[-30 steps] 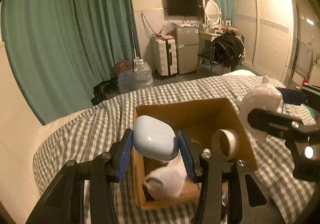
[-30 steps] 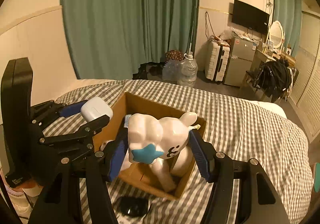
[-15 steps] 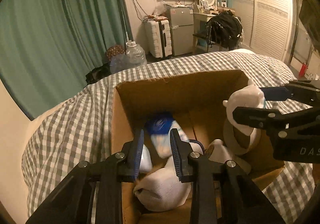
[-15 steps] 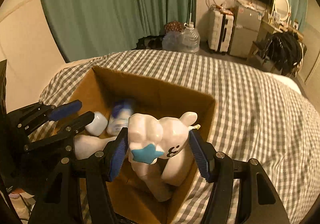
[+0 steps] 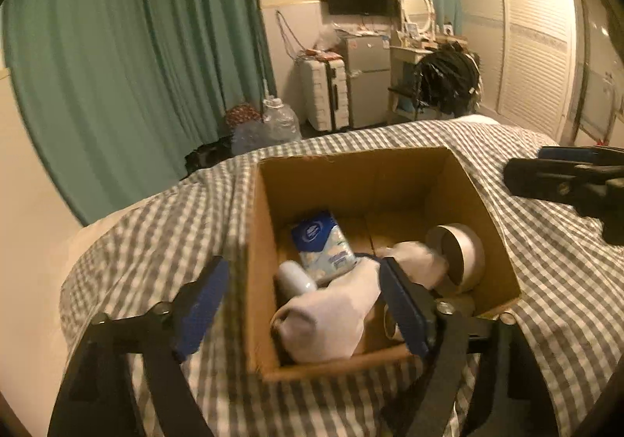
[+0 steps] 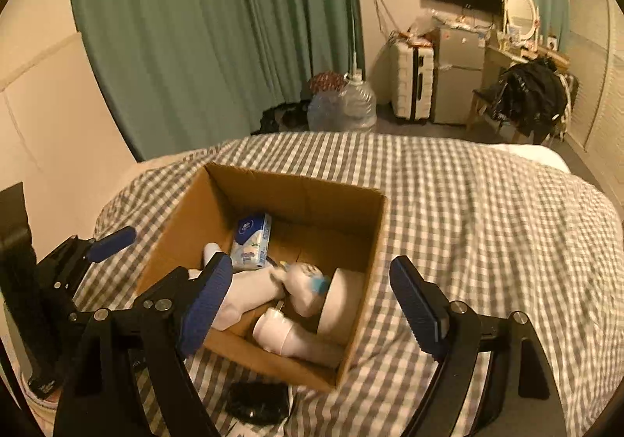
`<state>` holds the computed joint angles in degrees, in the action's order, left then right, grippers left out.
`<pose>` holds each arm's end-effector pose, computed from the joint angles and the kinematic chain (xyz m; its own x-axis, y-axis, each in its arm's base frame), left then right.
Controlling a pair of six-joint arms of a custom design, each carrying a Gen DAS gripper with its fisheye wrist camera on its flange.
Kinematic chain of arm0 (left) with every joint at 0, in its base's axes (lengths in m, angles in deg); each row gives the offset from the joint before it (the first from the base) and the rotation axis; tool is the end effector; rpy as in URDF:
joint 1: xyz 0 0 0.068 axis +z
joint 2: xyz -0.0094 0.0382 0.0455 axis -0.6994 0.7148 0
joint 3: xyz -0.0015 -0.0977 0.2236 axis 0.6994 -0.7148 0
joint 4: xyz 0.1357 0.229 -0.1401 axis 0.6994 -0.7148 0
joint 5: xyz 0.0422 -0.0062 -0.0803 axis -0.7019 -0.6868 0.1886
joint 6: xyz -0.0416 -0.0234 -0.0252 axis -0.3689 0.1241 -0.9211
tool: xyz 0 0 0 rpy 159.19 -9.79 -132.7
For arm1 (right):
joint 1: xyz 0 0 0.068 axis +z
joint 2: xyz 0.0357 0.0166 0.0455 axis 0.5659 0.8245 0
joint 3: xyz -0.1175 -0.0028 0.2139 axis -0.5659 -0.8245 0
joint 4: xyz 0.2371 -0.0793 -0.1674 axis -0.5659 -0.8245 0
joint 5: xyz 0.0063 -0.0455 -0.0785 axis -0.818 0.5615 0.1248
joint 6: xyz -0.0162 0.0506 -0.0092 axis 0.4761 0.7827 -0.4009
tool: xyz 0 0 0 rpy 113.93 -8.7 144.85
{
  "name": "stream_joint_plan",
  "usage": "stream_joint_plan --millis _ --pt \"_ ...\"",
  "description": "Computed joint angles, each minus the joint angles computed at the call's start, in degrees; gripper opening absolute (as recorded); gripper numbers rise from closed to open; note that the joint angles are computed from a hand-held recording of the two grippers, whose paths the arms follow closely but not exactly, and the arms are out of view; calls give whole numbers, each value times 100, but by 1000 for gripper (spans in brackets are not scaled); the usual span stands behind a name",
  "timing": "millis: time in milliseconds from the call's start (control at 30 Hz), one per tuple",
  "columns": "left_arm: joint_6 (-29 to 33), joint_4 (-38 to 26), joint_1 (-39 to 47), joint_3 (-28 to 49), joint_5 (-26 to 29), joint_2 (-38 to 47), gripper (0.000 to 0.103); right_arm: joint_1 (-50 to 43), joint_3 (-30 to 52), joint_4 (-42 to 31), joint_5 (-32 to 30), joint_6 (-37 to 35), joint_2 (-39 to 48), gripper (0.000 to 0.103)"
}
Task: Organize objects
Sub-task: 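Carry the figurine and earbuds case into the box and open both grippers, then grasp the white tube with the left gripper while the right grasps the black round cup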
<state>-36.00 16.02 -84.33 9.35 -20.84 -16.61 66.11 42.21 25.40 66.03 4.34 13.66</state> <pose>0.1945 -0.1325 0.2082 -0.6502 -0.0746 -0.7561 -0.2404 0.9643 0.1115 0.2971 0.1831 0.2366 -0.6349 -0.2682 -0.7245 -0.4621 0.8834 0.0780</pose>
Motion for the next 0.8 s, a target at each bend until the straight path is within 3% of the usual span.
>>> stream_joint_plan --millis 233,467,633,800 --pt "-2016 -1662 -1128 81 -676 -280 87 269 -1046 -250 153 -113 -1434 83" --pt "-3829 -2472 -2175 205 -553 378 87 506 -1743 -429 261 -407 -2098 83" --pt "-4418 -2107 -2583 91 -66 1089 87 594 -2232 -492 450 -468 -2286 83" --pt "-4294 -1288 -2916 141 415 1905 87 500 -2584 -629 416 -285 -2371 83"
